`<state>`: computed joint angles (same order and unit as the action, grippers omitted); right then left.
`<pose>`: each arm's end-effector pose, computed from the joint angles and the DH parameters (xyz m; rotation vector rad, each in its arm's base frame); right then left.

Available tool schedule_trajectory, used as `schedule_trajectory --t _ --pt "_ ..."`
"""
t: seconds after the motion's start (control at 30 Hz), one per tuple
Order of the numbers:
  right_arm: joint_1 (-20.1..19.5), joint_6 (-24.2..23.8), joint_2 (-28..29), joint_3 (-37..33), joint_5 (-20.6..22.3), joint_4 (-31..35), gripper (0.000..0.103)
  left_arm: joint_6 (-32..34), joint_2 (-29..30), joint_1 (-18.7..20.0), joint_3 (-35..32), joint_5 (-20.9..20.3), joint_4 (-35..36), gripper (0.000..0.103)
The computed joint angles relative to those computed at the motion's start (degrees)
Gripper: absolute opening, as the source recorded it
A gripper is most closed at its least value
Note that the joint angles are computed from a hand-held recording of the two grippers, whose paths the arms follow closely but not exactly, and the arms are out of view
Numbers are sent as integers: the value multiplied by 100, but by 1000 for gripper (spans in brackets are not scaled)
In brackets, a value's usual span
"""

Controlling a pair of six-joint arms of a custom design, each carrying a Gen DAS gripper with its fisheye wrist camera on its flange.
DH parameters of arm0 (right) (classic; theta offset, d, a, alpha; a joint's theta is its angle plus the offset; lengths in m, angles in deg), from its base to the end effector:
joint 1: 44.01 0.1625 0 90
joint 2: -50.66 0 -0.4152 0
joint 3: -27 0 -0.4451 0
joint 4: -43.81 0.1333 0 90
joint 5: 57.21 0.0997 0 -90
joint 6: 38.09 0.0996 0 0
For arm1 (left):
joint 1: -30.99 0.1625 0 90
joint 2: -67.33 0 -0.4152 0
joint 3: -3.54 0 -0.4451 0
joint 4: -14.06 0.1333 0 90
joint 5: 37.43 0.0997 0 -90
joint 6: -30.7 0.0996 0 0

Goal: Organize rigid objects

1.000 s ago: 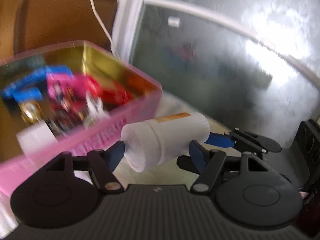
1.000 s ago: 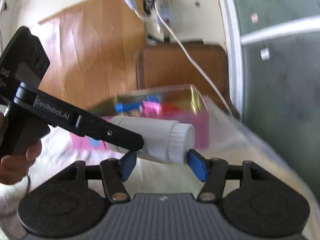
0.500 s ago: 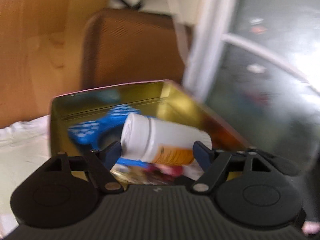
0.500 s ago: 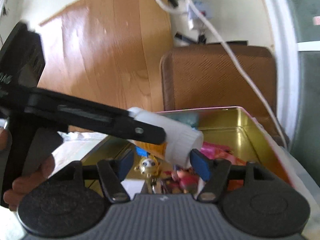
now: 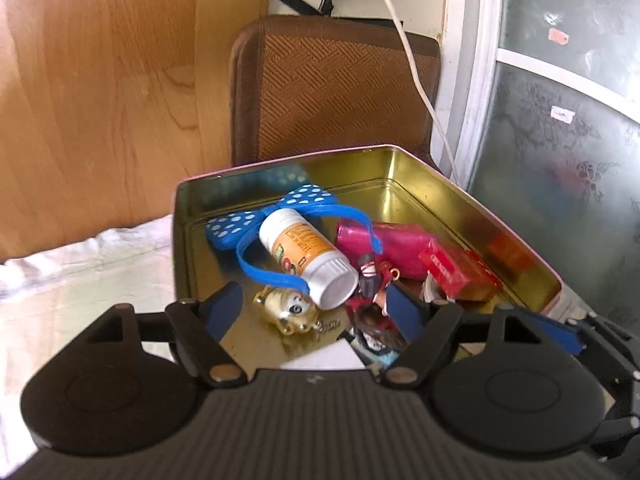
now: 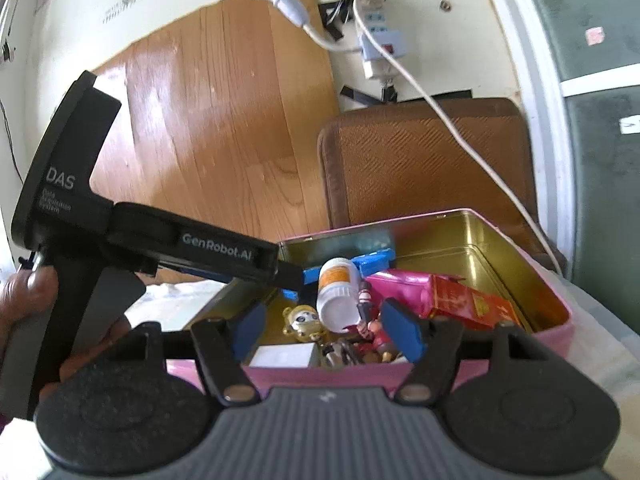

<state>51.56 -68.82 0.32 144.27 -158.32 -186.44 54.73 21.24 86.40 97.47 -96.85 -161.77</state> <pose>0.1681 -0.5479 0.1401 0.5402 -2.1651 1.5696 -0.2562 -0.6956 0.1255 1.0282 2.3166 -0.9284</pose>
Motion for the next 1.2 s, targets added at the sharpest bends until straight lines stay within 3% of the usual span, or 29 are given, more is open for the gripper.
schedule_trajectory --t 0.13,0.37,0.47,0.6,0.63,0.8,1.03,1.2 --pt "65 161 -83 247 -25 -258 67 -73 -203 -113 332 231 -237 87" --pt "189 339 -169 653 -132 -720 68 -67 -624 -264 1032 423 -720 103" --pt "275 377 -190 786 -294 -835 78 -37 -782 -321 1317 486 -896 103" --pt "428 457 -209 897 -568 -886 101 -125 -1027 -376 1670 591 -897 103" --pt "486 501 -207 936 -710 -913 103 -152 -1090 -384 1771 603 -956 103" --pt "667 900 -327 1132 -1185 -480 103 -132 -1333 -414 2295 645 -1489 103" --pt "881 925 -155 1328 -1497 -694 103 690 -1195 -516 2861 1018 -3193 103" --pt "1058 845 -94 1360 -1593 -1051 103 260 -1487 -488 3031 924 -2706 103"
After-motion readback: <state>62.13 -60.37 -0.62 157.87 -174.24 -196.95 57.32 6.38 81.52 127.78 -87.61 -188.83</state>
